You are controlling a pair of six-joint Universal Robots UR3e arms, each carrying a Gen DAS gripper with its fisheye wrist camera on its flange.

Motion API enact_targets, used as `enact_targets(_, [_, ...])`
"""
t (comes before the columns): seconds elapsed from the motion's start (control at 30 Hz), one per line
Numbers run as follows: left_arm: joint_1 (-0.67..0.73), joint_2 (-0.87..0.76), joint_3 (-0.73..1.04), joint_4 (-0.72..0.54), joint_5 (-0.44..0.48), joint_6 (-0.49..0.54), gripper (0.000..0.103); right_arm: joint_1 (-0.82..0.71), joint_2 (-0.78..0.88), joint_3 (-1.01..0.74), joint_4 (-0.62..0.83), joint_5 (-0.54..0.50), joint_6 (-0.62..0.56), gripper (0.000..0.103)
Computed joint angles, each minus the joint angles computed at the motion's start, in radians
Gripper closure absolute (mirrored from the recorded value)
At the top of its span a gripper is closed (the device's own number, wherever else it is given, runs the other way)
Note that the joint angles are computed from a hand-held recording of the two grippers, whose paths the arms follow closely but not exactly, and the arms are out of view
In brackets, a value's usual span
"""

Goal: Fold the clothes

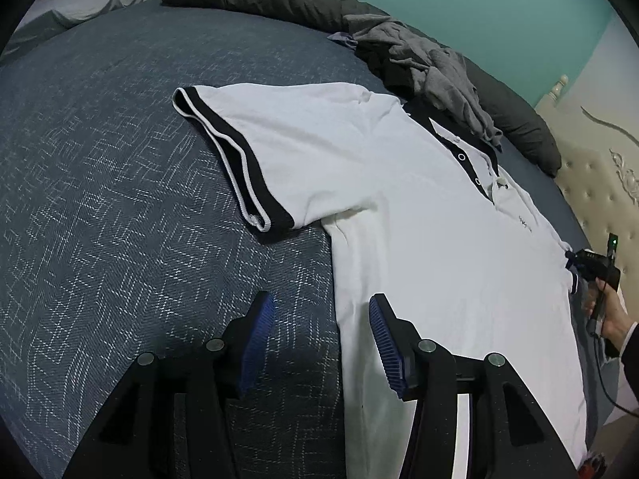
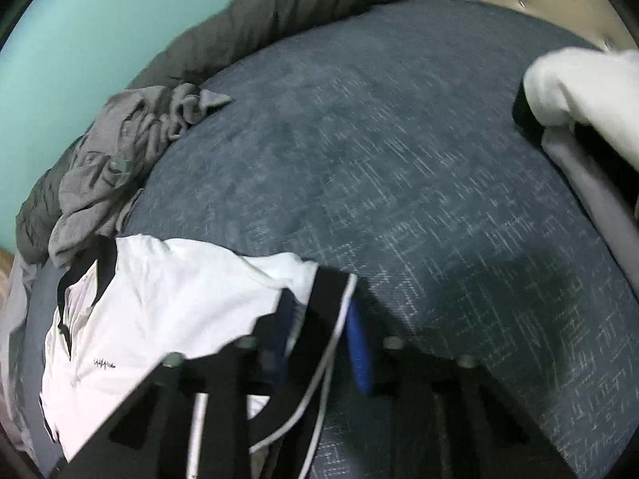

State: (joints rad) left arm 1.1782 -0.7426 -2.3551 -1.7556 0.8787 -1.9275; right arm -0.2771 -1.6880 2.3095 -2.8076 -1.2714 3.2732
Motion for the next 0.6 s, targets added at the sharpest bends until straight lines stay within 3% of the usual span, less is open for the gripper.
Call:
enact_targets(0.17, [0.014,0.025,0.001,-0.034,-0.001,0.021,0.049,0.136,-0.042,-0.023,-0.049,-0.135,-0.015,0.097])
enact_targets(0.33, [0.048,0.052,0.015,-0.102,-0.002,0.061,0.049,0.394,-0.010,-0.136,-0.035,-0.336,-0.024,0.098])
enact_targets(0.6, [0.103,0.089,0.049,-0.232,-0.002,0.158,0.049,0.753,0.201,-0.414,0.116,-0.586,0.129,0.098])
